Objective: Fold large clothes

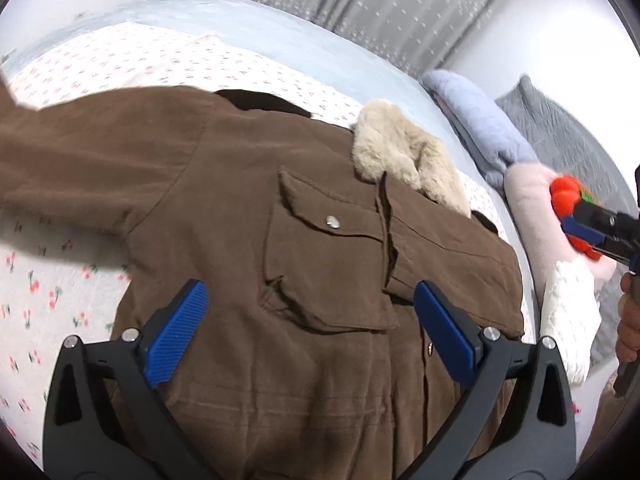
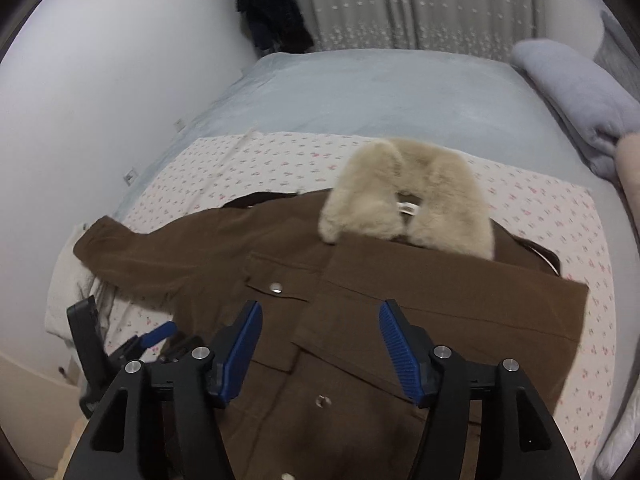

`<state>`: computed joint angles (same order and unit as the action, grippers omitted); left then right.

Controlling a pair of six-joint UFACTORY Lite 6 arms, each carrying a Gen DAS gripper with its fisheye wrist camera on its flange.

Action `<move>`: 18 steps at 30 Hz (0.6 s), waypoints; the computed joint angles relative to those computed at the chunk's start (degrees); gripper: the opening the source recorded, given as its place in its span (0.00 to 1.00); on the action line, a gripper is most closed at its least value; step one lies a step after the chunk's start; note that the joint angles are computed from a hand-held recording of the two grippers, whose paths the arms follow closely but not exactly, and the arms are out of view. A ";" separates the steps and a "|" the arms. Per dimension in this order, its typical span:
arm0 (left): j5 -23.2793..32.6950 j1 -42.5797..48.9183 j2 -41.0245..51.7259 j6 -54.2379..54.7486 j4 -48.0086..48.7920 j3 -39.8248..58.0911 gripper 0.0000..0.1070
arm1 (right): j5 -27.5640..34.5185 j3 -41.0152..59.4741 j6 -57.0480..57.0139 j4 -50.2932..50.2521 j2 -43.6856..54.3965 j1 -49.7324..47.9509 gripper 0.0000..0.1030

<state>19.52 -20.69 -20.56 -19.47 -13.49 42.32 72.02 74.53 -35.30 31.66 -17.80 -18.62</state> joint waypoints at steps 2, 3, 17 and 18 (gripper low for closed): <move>-0.15 -2.02 4.00 -3.00 4.98 4.57 0.96 | 2.98 1.57 -7.00 2.01 2.91 -9.41 0.72; -0.39 -2.89 6.46 -3.33 6.24 6.99 0.96 | 3.58 1.87 -10.40 2.66 3.84 -13.85 0.74; 2.61 -9.52 56.10 -5.91 13.72 52.14 0.51 | -0.36 22.96 -22.83 4.83 42.28 -40.40 0.78; 2.11 -9.48 56.41 -3.62 11.15 52.90 0.31 | -0.60 24.00 -22.63 5.02 44.61 -40.86 0.78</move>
